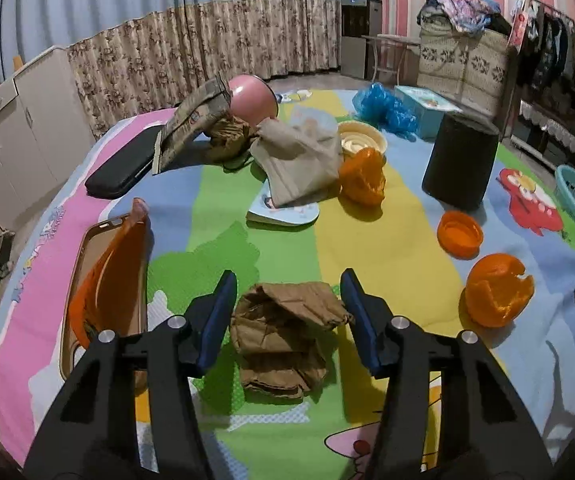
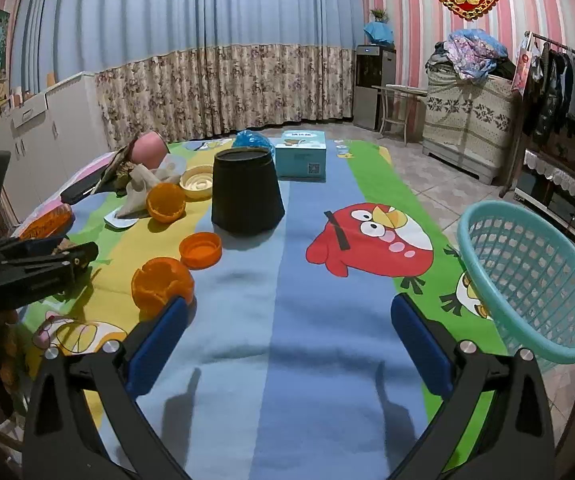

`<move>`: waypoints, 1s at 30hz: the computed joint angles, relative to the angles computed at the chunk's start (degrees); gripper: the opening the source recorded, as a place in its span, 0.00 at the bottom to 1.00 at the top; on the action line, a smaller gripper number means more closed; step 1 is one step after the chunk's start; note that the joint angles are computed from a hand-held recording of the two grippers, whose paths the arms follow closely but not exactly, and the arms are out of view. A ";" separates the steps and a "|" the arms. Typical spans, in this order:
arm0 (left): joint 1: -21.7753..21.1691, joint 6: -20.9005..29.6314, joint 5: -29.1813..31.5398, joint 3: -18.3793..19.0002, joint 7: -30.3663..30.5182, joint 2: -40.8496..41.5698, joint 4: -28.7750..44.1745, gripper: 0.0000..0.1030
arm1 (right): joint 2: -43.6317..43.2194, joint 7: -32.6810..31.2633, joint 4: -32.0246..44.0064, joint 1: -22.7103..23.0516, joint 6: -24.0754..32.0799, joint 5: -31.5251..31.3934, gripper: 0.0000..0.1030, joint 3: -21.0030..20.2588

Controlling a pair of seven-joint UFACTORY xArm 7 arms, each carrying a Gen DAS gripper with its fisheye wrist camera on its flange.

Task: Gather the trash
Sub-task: 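Grasp the crumpled brown paper with the left tool while the right tool grasps an orange peel, then carry the brown paper and orange peel over the light-blue basket with both tools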

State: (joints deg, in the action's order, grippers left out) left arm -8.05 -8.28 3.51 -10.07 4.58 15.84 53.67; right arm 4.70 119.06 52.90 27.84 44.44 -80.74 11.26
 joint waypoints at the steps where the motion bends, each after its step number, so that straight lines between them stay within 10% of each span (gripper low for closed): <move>1: 0.34 -0.74 0.01 -0.27 -0.03 -0.31 -0.52 0.49 | -0.09 -0.05 -0.10 -0.03 -0.17 0.04 0.96 -0.03; 4: -1.99 -2.35 -0.30 2.49 -0.35 -1.36 -2.05 0.49 | 0.70 -1.58 0.93 0.03 -0.69 0.74 0.96 0.00; 8: 7.80 -4.46 3.37 -5.41 -3.50 -3.27 -4.53 0.49 | 2.23 -3.37 3.18 0.98 -0.63 0.50 0.96 0.05; 18: 13.05 -6.29 12.37 -4.39 -12.56 -6.02 -5.88 0.49 | 12.73 -11.00 14.46 2.71 -5.67 6.12 0.95 -3.38; 30: 9.58 -7.58 13.37 0.58 -14.03 -5.96 -6.04 0.49 | 14.12 -13.50 15.06 4.13 -19.59 5.91 0.38 -9.08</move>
State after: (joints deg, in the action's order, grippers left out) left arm 1.52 -15.86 16.88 -9.49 -9.45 9.88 47.63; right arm 18.82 105.56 67.96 31.97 24.85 -74.83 2.18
